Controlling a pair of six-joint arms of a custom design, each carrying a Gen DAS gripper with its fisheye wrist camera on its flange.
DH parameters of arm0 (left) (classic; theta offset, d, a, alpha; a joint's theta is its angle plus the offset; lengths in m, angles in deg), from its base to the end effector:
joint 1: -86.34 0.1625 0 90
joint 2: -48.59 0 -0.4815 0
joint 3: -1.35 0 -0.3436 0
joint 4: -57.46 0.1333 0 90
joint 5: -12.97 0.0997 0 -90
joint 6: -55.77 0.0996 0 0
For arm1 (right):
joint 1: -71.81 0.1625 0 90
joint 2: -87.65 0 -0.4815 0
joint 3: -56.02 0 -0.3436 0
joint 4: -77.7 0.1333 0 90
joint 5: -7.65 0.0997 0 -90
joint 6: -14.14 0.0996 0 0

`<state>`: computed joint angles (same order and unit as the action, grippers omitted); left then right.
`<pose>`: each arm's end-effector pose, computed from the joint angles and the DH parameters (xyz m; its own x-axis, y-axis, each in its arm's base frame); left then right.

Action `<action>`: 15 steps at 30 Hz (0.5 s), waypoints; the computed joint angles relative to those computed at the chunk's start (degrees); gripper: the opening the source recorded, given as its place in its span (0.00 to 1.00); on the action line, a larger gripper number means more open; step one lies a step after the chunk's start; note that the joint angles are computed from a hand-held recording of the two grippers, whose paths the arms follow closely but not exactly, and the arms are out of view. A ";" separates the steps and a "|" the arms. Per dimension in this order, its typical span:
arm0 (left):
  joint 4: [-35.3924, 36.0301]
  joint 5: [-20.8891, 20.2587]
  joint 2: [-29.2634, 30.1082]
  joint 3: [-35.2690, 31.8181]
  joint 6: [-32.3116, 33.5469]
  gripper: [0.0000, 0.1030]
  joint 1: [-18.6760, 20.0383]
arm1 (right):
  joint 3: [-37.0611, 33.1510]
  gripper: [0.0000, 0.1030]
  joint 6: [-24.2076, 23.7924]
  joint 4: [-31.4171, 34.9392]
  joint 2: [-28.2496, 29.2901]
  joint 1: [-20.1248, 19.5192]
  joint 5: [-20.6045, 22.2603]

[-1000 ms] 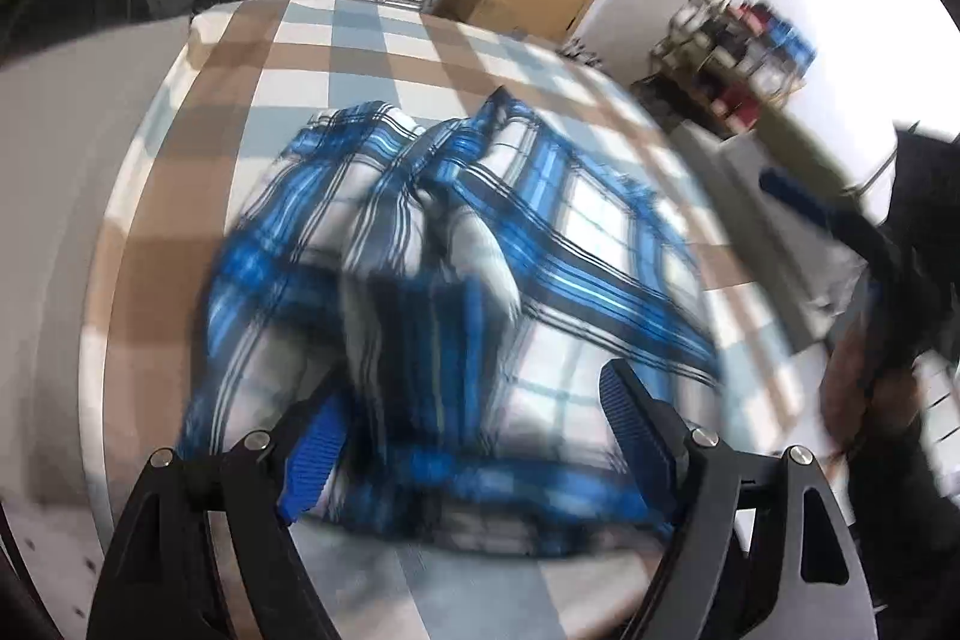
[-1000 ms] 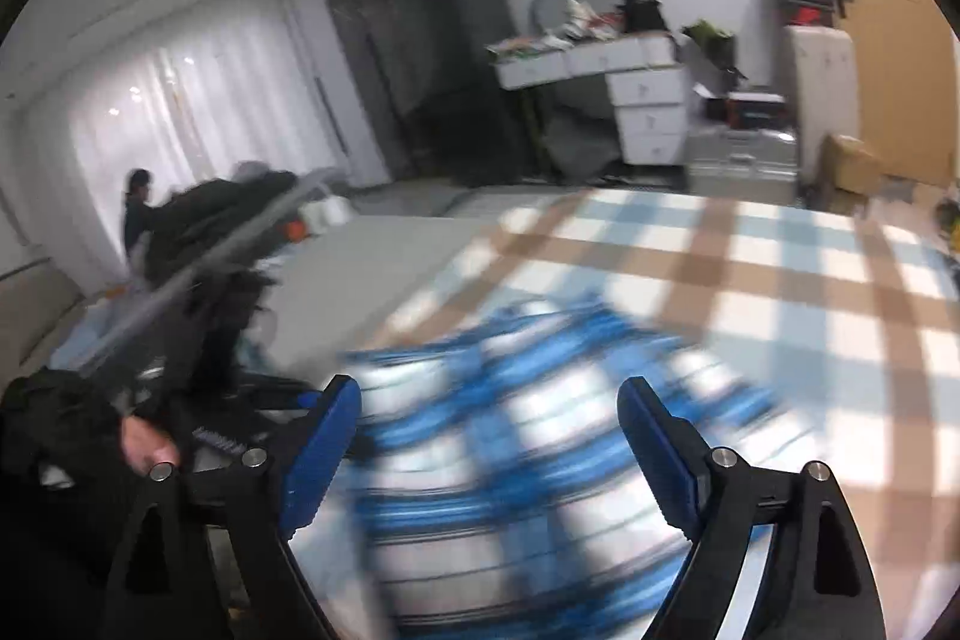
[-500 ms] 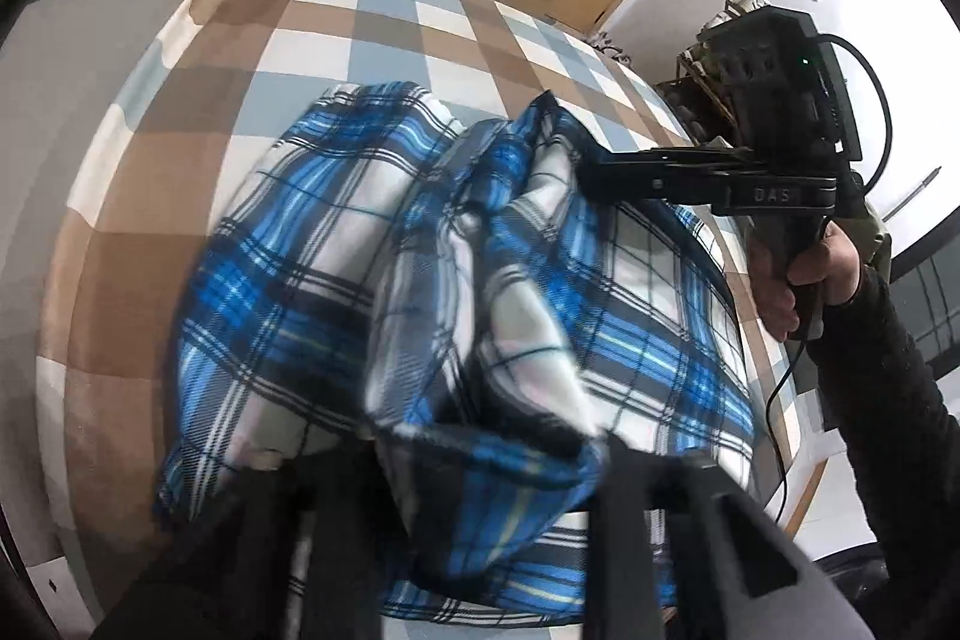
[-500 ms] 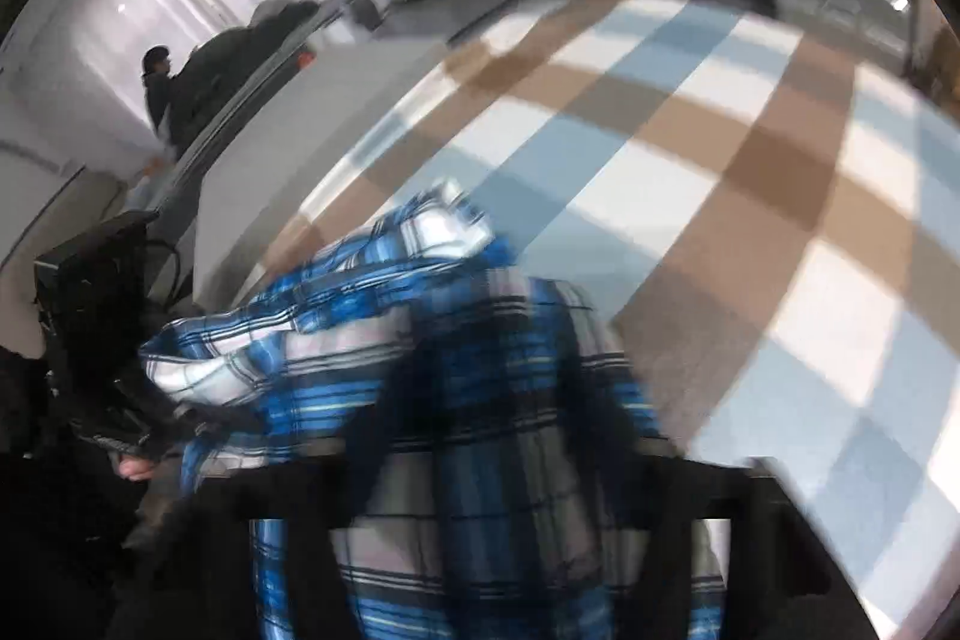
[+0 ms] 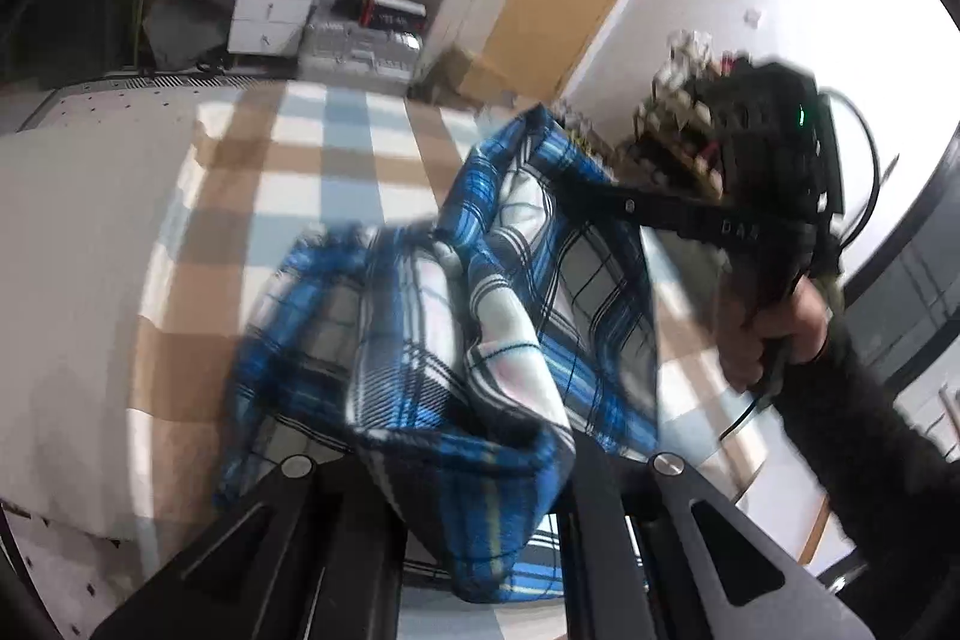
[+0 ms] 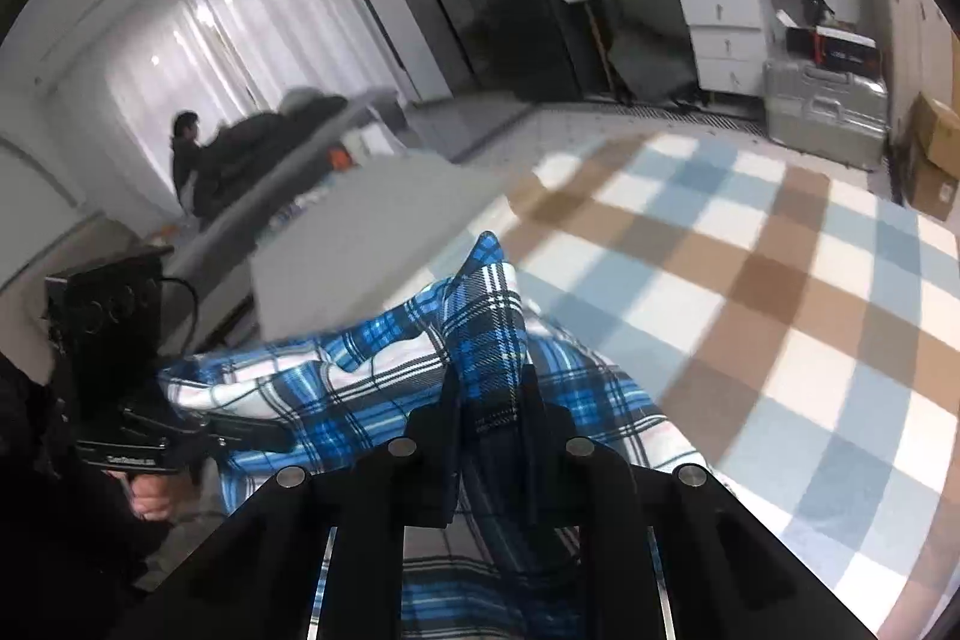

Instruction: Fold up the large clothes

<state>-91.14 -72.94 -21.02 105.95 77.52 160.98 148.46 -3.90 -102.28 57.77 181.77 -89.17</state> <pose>-0.0183 -0.5969 0.3657 -0.8104 0.5472 -0.2091 0.5846 0.7330 -0.3478 0.3565 -0.6258 0.0556 -0.8113 -0.5318 0.2428 -0.5829 0.7043 -0.4052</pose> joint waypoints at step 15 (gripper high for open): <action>4.15 9.86 9.56 -11.58 -7.82 0.33 8.15 | -27.11 0.25 13.53 23.83 16.43 -1.82 -10.47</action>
